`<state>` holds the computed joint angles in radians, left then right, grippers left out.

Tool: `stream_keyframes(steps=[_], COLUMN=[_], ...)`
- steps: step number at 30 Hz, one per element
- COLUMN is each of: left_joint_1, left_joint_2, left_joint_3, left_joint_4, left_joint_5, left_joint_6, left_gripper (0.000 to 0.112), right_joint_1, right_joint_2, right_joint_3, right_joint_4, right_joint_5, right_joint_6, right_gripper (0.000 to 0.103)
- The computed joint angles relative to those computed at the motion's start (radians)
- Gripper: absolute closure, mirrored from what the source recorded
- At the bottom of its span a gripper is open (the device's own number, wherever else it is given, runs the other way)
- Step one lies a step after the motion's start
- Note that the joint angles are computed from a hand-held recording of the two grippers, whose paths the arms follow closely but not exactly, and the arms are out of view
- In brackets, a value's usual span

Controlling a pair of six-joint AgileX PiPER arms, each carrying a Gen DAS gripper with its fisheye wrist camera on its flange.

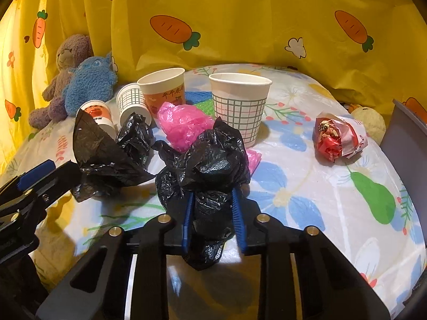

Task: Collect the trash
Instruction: 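Return to the bed and grasp the black bags with both tools, then lift the black bags with both tools and move toward the grey bin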

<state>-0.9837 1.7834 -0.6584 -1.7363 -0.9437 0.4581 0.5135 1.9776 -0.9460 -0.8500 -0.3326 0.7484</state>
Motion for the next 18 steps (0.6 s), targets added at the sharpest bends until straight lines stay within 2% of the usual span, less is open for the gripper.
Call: stream_keyframes(steps=[4,9,12,18], left_joint_1=[0.073,0.144,0.168,0.198], left_joint_2=[-0.027,-0.018,-0.012,-0.004], left_joint_3=[0.038,0.013,0.004,-0.008], left_joint_4=[0.097,0.119,0.14,0.125], left_joint_5=[0.115,0.221,0.266,0.301], left_joint_6=[-0.07,-0.026,-0.006,0.035], left_gripper=[0.027,0.041,0.054,0.093], right_joint_1=[-0.035,-0.109,-0.14,-0.167], right_joint_2=[-0.03,-0.089,-0.118,-0.149], right_joint_3=[0.056,0.146,0.196,0.248], right_joint_4=[0.05,0.044,0.05,0.057], right_joint_5=[-0.054,-0.142,-0.187,-0.235], right_joint_6=[-0.071,-0.089,-0.113,-0.138], right_gripper=[0.081,0.082,0.081,0.081])
